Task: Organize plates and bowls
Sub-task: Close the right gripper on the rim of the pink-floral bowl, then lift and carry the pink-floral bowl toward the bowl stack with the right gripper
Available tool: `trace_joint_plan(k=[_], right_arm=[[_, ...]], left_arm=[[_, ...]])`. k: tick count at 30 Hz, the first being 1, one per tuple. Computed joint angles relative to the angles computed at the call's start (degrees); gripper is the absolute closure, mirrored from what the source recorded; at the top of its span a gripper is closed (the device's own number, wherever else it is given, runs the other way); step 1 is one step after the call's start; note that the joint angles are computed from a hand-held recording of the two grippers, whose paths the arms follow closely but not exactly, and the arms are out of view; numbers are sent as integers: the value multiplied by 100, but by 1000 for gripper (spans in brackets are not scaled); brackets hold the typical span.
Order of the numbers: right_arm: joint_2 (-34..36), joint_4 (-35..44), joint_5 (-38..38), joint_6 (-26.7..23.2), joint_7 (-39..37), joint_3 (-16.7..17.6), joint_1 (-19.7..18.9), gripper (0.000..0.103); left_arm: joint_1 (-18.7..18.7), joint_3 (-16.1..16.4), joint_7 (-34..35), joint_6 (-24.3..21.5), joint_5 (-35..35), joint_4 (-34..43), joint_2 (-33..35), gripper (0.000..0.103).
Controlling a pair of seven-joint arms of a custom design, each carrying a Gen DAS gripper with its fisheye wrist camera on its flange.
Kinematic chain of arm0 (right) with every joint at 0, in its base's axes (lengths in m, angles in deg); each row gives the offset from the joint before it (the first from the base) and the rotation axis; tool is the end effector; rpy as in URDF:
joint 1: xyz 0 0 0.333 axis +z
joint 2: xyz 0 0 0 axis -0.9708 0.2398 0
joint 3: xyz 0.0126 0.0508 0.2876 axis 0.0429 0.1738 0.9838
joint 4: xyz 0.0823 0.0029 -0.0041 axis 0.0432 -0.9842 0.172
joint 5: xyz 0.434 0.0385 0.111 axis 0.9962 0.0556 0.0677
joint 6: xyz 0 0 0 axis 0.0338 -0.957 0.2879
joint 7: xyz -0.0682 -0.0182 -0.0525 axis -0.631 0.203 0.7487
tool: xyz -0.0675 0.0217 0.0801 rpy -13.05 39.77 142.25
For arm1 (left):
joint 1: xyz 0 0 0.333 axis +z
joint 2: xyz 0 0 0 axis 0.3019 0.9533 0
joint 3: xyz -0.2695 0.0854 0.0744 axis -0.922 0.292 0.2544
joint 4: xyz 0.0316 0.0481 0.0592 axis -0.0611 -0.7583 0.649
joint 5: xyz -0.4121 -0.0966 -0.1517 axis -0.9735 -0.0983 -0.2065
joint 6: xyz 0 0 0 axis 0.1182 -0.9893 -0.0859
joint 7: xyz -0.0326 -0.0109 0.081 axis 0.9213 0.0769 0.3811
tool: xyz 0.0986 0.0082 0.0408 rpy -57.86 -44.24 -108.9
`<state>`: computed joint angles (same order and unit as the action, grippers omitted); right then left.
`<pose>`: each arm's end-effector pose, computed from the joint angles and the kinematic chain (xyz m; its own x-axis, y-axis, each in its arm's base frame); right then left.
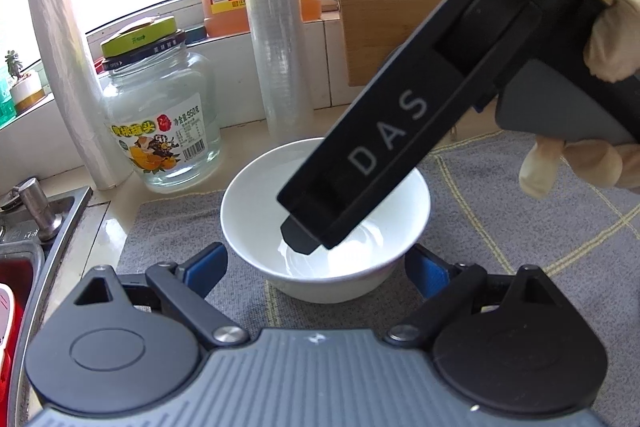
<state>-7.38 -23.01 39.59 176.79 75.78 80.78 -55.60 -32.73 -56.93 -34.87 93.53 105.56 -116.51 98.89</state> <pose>0.5684 0.3220 0.4752 0.9296 -0.3175 -0.1869 -0.3683 -0.7844 -0.4991 0.4001 -0.6239 0.4656 0.2219 -0.9694 -0.1048 -0.6323 -0.0613 -0.7723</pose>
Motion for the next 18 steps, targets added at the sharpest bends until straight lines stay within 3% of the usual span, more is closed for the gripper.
trace_joint_plan(k=[18], right_arm=[[198,194,73,-66,-25,51,18,22]], left_arm=[[94,-39,5,226,64,-209,-136,12]])
